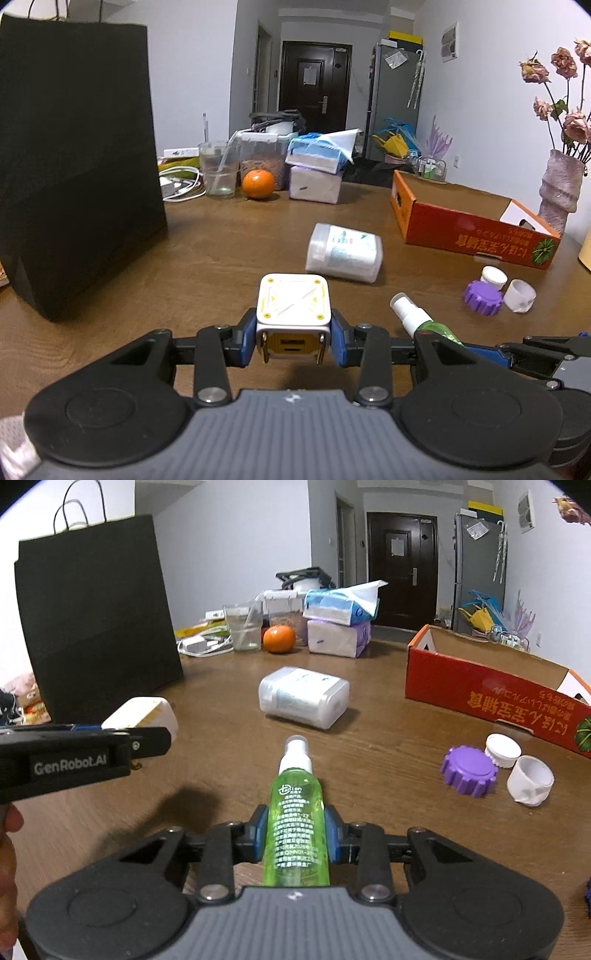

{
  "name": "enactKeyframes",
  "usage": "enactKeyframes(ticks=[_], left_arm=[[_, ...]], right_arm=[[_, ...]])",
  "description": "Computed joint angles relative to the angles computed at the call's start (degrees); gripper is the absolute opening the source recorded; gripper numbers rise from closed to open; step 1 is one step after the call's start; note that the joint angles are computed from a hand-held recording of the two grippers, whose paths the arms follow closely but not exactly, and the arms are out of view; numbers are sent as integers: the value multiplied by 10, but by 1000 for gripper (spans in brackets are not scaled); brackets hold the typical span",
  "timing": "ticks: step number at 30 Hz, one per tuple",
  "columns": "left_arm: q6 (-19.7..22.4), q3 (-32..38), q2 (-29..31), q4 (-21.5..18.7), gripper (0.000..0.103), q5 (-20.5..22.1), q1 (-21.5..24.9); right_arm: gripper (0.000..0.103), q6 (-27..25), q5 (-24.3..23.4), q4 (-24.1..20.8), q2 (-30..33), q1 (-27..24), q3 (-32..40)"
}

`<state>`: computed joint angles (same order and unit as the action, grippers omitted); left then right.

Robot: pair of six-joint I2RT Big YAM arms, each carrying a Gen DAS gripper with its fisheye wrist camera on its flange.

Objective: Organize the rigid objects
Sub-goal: 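Grasp the green spray bottle with the right gripper while the left gripper holds the charger, then carry the charger and green spray bottle in both grippers over the cardboard box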

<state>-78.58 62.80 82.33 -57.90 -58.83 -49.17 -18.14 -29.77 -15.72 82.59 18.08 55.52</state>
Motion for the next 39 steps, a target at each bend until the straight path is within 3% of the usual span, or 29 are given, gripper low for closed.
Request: enactKeyframes(ticks=[6,18,39], left_arm=[[28,37,19,9,39,-5,3],[139,109,64,91,39,0,19],[275,243,163,204,39,50,67]], right_arm=[[30,11,-19,12,-8,-25,4],[30,19,-51,29,-3,-91,32],[30,51,-57,45,90,-153,153]])
